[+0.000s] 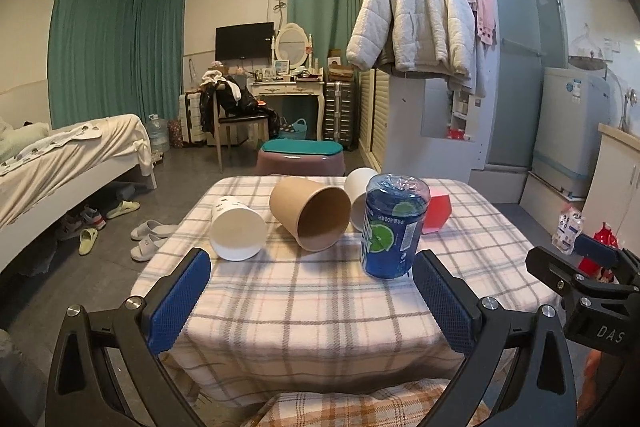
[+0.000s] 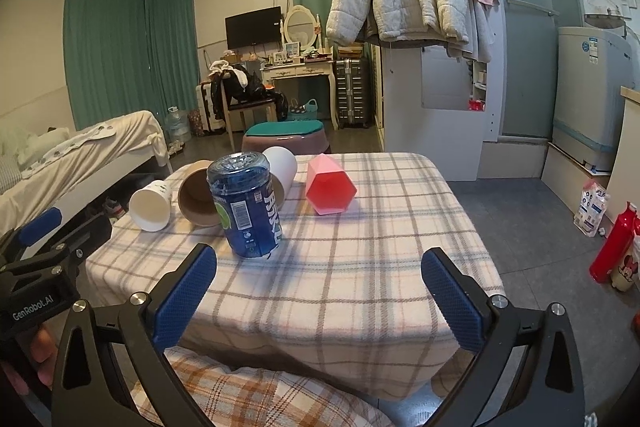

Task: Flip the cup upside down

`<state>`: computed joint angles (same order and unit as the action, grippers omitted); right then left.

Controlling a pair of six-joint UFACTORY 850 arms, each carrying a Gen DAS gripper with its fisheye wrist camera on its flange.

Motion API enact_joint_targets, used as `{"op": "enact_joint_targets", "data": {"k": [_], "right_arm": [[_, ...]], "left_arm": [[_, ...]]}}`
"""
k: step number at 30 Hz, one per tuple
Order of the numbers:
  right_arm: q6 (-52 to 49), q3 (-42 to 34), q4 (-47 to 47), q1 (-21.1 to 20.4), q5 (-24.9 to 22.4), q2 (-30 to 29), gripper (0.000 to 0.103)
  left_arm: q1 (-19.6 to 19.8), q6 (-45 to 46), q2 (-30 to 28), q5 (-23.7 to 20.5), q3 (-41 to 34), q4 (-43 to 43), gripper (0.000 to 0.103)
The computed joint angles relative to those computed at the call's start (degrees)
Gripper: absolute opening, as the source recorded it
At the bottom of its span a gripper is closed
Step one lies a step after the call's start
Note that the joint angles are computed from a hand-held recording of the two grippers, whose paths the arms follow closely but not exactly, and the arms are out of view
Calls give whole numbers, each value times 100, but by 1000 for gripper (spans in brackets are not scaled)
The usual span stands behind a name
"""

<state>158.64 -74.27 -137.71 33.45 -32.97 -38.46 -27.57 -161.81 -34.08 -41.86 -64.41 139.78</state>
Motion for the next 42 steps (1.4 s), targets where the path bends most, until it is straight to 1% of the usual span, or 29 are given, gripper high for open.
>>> {"op": "enact_joint_targets", "data": {"k": [10,42], "right_arm": [[-75,-34,81,16,-4,-16,103],[-168,-31,126,7,10,-16,103]], "left_arm": [[-54,266,-21,-45,-35,-192,103],[-52,189,48,-38,40,-56,103]]}}
